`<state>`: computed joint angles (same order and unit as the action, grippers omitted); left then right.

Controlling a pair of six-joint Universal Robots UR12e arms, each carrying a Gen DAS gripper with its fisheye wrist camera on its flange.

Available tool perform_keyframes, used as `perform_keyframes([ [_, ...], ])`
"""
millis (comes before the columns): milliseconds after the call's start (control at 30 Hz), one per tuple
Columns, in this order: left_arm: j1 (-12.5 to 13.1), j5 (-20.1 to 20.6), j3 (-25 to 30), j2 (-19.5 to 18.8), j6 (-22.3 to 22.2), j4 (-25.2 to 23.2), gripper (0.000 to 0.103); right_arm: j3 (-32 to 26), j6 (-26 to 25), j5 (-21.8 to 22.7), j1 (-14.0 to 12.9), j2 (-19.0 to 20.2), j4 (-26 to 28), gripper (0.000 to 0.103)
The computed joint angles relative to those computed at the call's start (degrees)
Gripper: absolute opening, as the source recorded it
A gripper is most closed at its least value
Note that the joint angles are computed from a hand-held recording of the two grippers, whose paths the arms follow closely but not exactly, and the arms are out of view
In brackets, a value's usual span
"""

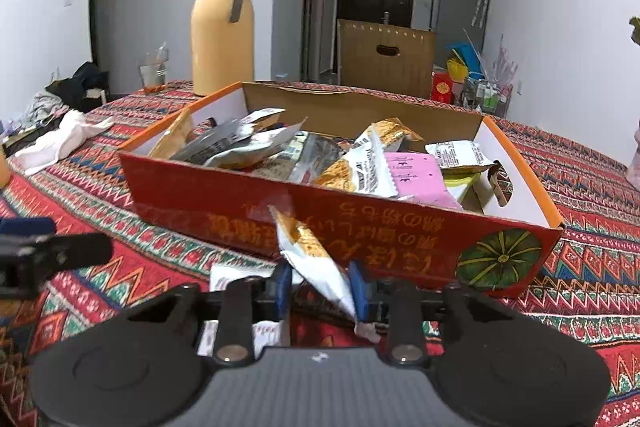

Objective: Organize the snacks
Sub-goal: 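Grasp a white packet with the right tool while the left tool lowers to another, then grasp the last white packet with the left tool while the right tool holds its packet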

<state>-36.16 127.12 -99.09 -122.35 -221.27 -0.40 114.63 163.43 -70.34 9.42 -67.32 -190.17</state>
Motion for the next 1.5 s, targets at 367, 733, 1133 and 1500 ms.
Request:
perform_keyframes([
  [367,-0.13,0.69,0.65,0.13,-0.34,-3.29,0.103,4.46,5.45,2.82,-2.87,-1.78,-8.59,0.01],
  [733,-2.01,0.78,8.35,-1.78,5.06,-14.79,0.103,6.67,9.99,2.22,-5.92,-2.27,-12.03,0.01],
  [1133,-2.08,-3.25,20.08,-6.76,-2.69,-32.8,0.103,7.73,11.48,1.91,-8.1,-2.06,-13.88,0.01],
  [1500,-2.03,-4.09,22.74,-8.33,-5.02,-36.42,0.092,7.5,11.12,2.08,-8.61,-1.63,-13.35,0.01],
])
